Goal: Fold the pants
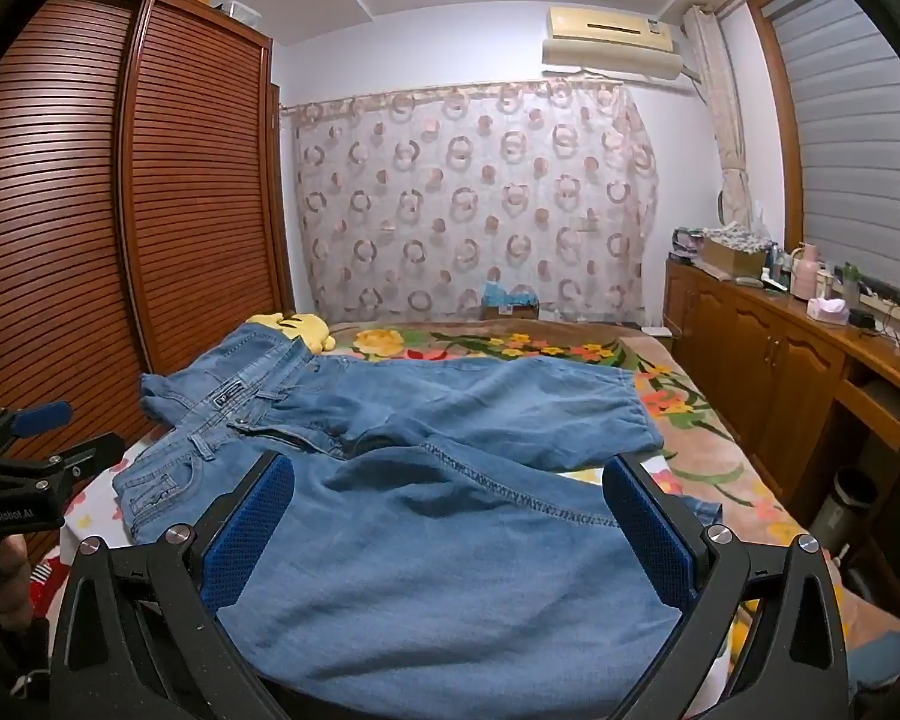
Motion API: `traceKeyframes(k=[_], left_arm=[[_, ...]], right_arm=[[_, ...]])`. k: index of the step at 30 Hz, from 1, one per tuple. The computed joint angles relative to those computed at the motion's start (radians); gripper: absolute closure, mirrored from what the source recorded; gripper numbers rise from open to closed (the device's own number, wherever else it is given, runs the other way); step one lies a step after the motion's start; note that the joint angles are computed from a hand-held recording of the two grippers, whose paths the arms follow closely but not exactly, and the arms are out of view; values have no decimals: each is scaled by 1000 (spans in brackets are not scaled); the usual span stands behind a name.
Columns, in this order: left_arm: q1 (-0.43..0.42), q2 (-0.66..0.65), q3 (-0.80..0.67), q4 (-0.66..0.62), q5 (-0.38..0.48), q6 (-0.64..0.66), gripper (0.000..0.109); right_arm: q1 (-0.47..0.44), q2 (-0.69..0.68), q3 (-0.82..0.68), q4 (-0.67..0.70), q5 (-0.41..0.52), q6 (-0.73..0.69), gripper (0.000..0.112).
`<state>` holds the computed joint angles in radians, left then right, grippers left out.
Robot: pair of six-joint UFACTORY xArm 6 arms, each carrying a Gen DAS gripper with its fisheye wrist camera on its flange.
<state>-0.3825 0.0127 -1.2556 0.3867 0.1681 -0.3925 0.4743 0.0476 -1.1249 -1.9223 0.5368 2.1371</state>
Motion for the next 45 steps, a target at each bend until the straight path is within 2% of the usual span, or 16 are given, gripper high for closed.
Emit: traceKeyframes(k=[45], left_arm=[[1,0,4,-1,-12,-4,6]], right_arm=[[0,-22,16,-2,7,-4,9]])
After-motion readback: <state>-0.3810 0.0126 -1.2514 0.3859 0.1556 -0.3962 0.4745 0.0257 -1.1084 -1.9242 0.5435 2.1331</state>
